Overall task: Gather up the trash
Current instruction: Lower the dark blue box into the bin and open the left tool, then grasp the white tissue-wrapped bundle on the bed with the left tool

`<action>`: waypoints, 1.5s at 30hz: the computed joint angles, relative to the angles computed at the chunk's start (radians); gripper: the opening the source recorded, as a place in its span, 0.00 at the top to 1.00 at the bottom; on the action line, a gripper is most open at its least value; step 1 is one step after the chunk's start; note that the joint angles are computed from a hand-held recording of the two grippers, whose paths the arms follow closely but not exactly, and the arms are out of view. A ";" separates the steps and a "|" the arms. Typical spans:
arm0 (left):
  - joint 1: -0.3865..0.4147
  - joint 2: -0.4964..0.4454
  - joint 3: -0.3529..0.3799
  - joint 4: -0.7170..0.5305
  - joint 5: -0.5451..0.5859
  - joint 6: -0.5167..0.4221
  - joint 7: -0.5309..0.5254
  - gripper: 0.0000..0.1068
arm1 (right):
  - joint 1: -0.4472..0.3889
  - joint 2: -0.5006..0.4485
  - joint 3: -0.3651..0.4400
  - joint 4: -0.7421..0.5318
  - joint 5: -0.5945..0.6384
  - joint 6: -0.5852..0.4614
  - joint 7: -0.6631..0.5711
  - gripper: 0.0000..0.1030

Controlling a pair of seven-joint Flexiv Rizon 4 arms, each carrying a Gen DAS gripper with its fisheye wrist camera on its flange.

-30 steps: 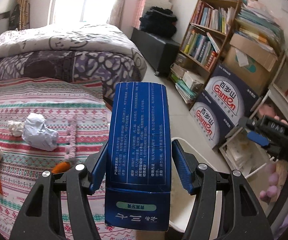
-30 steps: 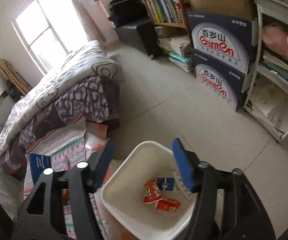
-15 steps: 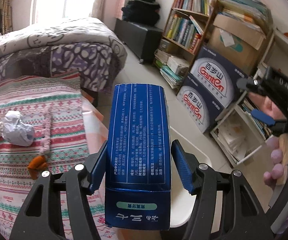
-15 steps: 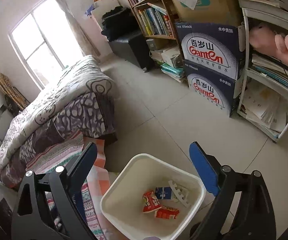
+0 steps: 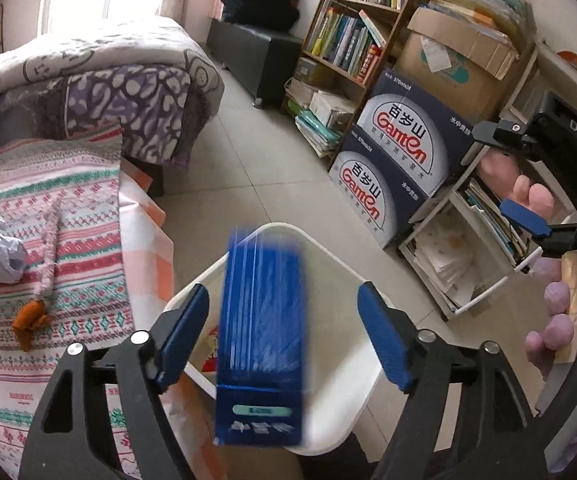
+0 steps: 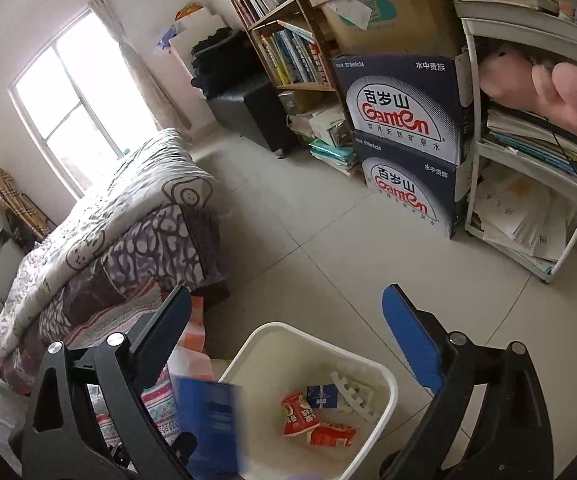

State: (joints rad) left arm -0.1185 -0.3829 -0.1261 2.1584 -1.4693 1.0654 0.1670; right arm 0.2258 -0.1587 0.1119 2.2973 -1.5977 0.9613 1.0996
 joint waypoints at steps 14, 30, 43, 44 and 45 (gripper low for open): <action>0.046 -0.019 0.012 -0.028 0.035 0.041 -0.075 0.26 | 0.061 -0.077 -0.001 -0.088 0.058 -0.034 -0.084 0.07; 0.147 -0.103 0.030 -0.107 0.101 0.213 -0.135 0.23 | 0.175 -0.265 -0.053 -0.291 0.140 0.059 -0.277 0.07; 0.288 -0.228 0.098 -0.256 0.480 0.265 -0.474 0.23 | 0.251 -0.385 -0.106 -0.425 0.221 0.186 -0.425 0.07; 0.289 -0.241 0.116 -0.273 0.524 0.257 -0.513 0.23 | 0.257 -0.397 -0.109 -0.439 0.232 0.198 -0.441 0.07; 0.283 -0.261 0.151 -0.301 0.584 0.232 -0.564 0.23 | 0.263 -0.406 -0.114 -0.448 0.242 0.209 -0.454 0.07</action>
State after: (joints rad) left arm 0.1643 -0.6435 0.0254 1.8570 -0.8855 1.2978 -0.3971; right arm 0.4889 -0.5645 -0.0026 1.8497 -1.3553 1.1706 0.6460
